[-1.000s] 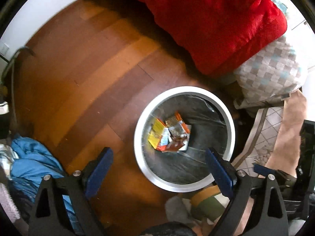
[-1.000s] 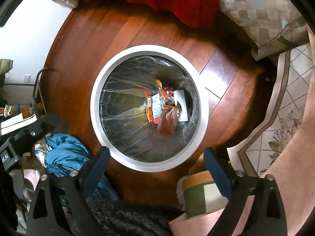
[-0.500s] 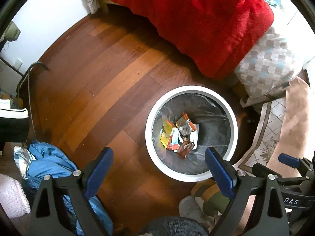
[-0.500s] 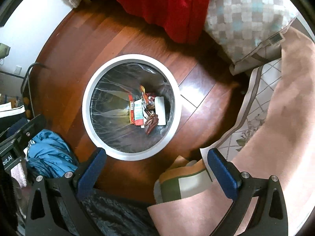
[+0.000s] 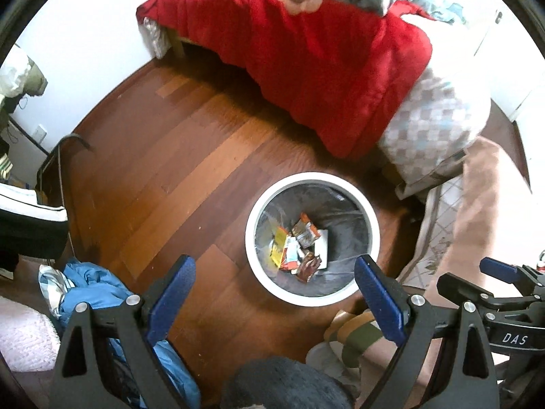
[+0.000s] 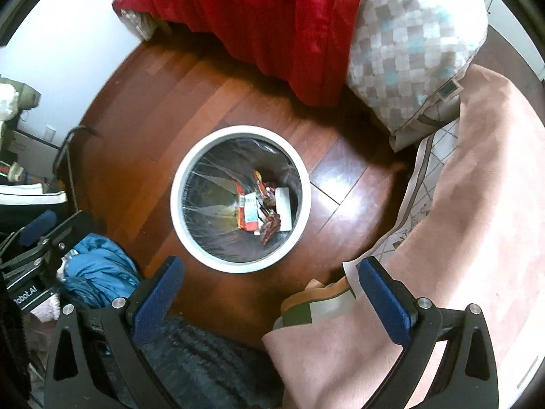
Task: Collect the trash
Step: 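Move both tools back over the table toward the cola can and plastic tray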
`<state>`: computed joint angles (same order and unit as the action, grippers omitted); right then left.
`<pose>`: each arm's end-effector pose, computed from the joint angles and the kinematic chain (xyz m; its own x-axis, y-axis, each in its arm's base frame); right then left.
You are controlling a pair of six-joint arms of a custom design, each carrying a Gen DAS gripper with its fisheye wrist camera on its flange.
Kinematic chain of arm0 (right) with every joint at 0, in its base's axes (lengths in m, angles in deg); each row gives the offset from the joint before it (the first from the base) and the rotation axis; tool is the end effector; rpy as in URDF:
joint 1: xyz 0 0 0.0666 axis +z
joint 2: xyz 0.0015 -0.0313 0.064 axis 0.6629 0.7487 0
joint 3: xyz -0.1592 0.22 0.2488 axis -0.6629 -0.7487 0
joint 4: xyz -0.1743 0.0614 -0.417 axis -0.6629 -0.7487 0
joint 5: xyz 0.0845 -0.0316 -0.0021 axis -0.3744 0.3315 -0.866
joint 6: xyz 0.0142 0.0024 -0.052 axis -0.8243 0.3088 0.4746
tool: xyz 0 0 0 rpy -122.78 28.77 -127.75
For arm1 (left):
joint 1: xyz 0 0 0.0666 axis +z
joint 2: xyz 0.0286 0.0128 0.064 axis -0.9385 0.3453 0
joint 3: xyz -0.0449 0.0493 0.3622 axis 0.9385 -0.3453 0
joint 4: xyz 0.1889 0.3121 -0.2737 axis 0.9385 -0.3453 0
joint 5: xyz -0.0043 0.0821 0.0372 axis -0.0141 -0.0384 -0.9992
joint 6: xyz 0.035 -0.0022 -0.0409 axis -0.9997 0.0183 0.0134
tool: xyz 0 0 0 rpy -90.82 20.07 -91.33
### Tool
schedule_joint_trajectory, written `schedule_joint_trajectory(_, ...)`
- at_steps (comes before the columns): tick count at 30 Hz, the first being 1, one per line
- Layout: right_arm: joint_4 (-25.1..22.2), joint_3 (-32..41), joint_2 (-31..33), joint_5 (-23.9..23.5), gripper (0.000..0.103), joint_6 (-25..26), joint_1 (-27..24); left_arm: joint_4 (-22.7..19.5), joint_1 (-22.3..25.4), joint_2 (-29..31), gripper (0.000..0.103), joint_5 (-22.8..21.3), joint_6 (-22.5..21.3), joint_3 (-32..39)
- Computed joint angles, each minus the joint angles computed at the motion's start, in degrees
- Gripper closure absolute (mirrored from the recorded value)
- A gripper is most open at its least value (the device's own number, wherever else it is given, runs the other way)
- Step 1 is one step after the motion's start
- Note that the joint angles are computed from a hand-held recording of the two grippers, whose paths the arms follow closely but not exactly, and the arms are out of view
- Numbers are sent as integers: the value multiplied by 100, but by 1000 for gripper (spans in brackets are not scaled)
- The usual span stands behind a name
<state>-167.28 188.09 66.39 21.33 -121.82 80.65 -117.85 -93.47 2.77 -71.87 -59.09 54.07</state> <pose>0.4790 0.3866 0.4404 -0.9406 0.2848 -0.1849 0.2539 0.9514 0.1742 0.5010 -0.2193 0.4970 -0.9041 0.2326 -0.3585 0.2628 0.9641 -0.0373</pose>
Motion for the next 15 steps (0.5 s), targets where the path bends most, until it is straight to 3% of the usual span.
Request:
schedule_joint_trajectory(11,367,-387,-1242,603,0,-585,315,37,-470,-572,8,-371,174,284)
schedule_joint_trajectory(15,280,-855,-1947,874,0,-918,422,95,-902,-673,8,-455,358,290)
